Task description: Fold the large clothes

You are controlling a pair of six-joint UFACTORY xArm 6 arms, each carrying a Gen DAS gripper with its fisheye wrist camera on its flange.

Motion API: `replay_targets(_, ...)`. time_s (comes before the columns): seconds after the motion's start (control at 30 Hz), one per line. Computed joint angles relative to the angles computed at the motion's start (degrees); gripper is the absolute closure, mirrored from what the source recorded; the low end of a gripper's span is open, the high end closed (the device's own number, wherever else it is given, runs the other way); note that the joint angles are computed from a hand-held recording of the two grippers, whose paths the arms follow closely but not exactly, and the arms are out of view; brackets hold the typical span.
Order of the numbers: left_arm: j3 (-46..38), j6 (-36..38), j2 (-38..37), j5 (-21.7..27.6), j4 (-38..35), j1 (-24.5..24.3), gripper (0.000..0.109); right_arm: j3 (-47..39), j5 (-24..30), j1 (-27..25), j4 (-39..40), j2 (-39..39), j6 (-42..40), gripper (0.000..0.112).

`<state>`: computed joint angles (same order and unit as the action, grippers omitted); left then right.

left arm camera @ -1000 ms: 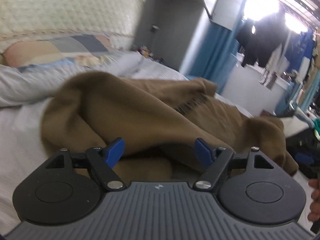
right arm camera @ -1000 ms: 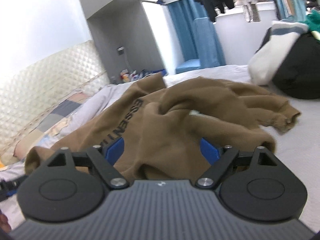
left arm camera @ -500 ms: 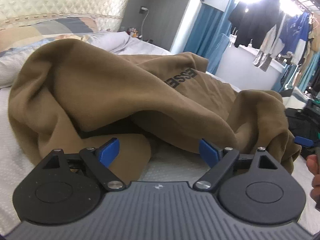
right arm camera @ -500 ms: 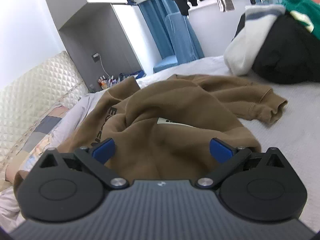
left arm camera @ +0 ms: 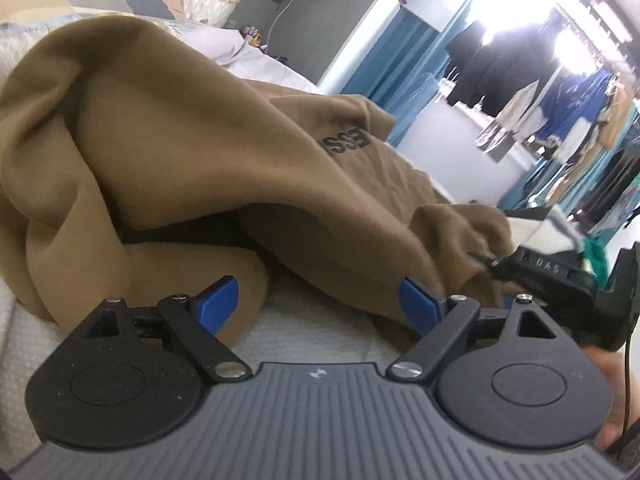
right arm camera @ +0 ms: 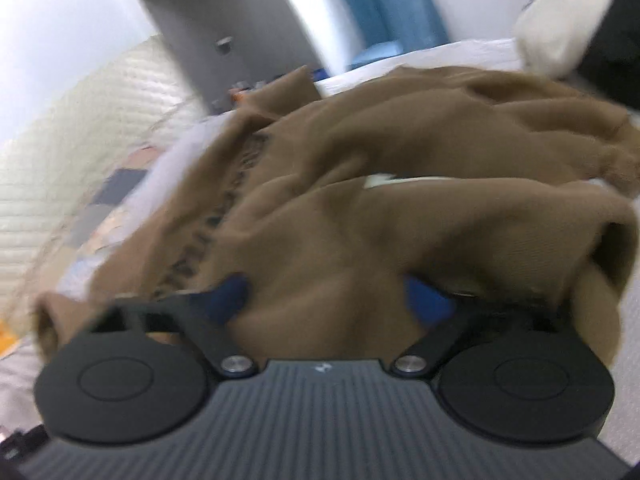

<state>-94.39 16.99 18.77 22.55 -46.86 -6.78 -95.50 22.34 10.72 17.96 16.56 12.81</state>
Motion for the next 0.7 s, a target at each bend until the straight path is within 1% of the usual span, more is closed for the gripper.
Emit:
replay_targets(0.03, -0.2, 1.3, 0.0, 0.1, -1.9, -0.1, 0.018, 0.3, 0.9, 0.1, 3.6, -0.6, -3.5, 0.049)
replay_targets(0.07, -0.5, 2.3, 0.2, 0.2, -3.3, -0.1, 0.018, 1.1, 1.0, 0.4, 4.8, -1.3, -6.3, 0.063)
replay_targets(0.1, -0.7, 3.0, 0.3, 0.2, -4.3, -0.1, 0.018, 2.1, 0.8, 0.8, 3.6, -2.3, -6.7, 0.071)
replay_targets(0.13, -1.0, 3.1, 0.4, 0.3, -4.9, -0.2, 0.018, 3.7, 0.2, 1.2, 0.5, -3.6, -4.7, 0.08)
replay_targets(0.17, -0.8, 3.9, 0.2, 0.7, -5.9, -0.1, 0.018, 5.5, -0.6, 1.6, -0.1, -5.2, -3.9, 0.089)
replay_targets(0.23, -1.2, 5.3, 0.3, 2.2, -8.3, 0.3, 0.018, 9.5, -2.3, 2.3, 1.0, -8.8, -5.5, 0.095)
replay_targets(0.27, -0.9, 6.1, -0.1, 2.7, -9.6, 0.4, 0.018, 11.4, -3.2, 2.5, 0.9, -10.7, -6.1, 0.097)
replay_targets(0.37, -0.1, 9.5, -1.0, 4.0, -15.0, 0.8, 0.018, 15.5, -5.1, 3.8, -3.2, -15.8, -5.6, 0.098)
replay_targets(0.4, 0.0, 11.0, -1.3, 4.6, -17.1, 1.0, 0.018, 17.4, -5.7, 4.5, -2.6, -18.0, -6.8, 0.098)
replay_targets(0.47, 0.0, 12.9, -1.5, 5.8, -20.9, 1.5, 0.018, 19.6, -4.8, 5.6, 0.4, -21.3, -10.8, 0.099)
replay_targets(0.5, 0.0, 13.6, -1.6, 6.5, -22.8, 1.9, 0.018, 21.3, -4.1, 6.5, 0.6, -23.4, -12.8, 0.099)
replay_targets(0.6, 0.2, 12.6, -2.2, 7.9, -24.6, 2.9, 0.018, 24.6, 0.4, 9.4, -0.2, -28.4, -17.6, 0.099)
replay_targets(0.67, 0.0, 11.5, -2.4, 8.9, -24.5, 3.7, 0.018, 25.5, 5.5, 11.4, -0.6, -30.6, -20.9, 0.099)
replay_targets(0.7, 0.2, 11.0, -2.7, 9.1, -24.2, 4.0, 0.018, 25.6, 7.7, 12.5, -2.1, -31.0, -21.4, 0.1)
